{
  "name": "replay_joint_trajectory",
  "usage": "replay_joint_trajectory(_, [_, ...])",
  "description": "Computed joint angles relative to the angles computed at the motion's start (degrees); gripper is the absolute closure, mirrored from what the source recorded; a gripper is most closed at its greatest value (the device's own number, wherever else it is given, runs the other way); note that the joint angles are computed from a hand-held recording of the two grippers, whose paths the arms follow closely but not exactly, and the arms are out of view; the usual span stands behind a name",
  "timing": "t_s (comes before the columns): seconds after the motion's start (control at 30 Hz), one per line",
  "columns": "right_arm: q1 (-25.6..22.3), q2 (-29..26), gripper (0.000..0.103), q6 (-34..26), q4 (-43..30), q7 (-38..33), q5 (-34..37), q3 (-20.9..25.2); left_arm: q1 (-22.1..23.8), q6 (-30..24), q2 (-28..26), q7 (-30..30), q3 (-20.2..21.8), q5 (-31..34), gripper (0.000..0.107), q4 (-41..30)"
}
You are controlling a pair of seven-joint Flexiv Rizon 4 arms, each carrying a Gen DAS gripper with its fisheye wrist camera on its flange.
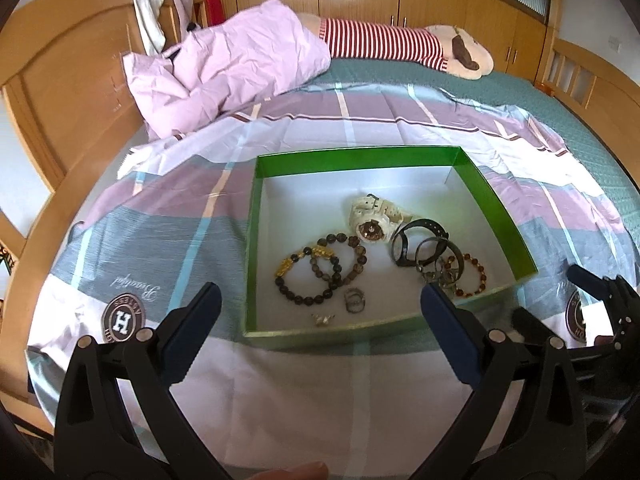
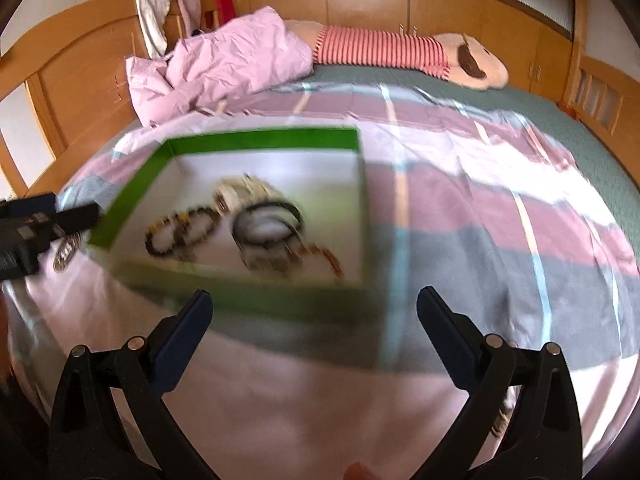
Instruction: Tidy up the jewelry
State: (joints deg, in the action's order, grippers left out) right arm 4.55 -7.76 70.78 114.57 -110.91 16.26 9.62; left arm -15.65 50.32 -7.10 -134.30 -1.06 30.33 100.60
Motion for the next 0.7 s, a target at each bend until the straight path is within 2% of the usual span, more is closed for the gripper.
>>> replay_joint_trajectory(0.1, [0.0, -1.3, 0.004, 3.3, 4.3, 3.4, -8.6, -3.3, -0.5, 1.0, 2.8, -1.8, 0.2, 1.7, 0.008, 3.6])
replay_joint_trajectory(0.2, [-3.3, -4.6, 0.004, 1.3, 2.3, 0.7, -7.2, -2.9, 0.4, 1.8, 4.8, -2.0, -0.2, 0.6, 0.008, 7.0])
replay_joint_trajectory(0.27, [-3.8, -7.1, 0.004, 2.2, 1.5, 2.1, -9.3, -3.8, 1.0, 2.3, 5.4, -1.6, -0.6, -0.6, 0.008, 8.6])
replay_joint_trajectory(0.3, [-5.6, -8.2, 0.003, 2.5, 0.3, -0.6, -7.5, -2.1, 1.3, 2.5, 5.7, -1.4, -0.9, -1.1, 0.008, 9.3])
replay_joint_trajectory(0.37, [-10.9, -10.3, 0.003, 1.6, -3.2, -10.6, -0.4, 3.6, 1.7, 3.4, 6.2, -1.5, -1.2, -1.3, 0.008, 10.7])
replay_joint_trajectory(0.4, [-11.8, -10.4, 0.003, -0.6, -4.4, -11.7, 1.1, 4.2, 1.8, 4.5, 6.5, -1.9, -1.4, -1.0, 0.008, 11.6])
replay_joint_trajectory(0.5, [-11.3, -10.1, 0.003, -0.9, -4.5, -12.9, 2.9, 3.5, 2.3, 5.9, 6.5, -3.4, -1.7, -0.3, 0.008, 13.5])
replay_joint_trajectory(0.7, [-10.2, -9.7, 0.003, -0.9, -4.2, -13.2, 3.2, 2.4, 3.5, 7.5, 5.9, -0.3, -1.2, -6.2, 0.008, 16.0])
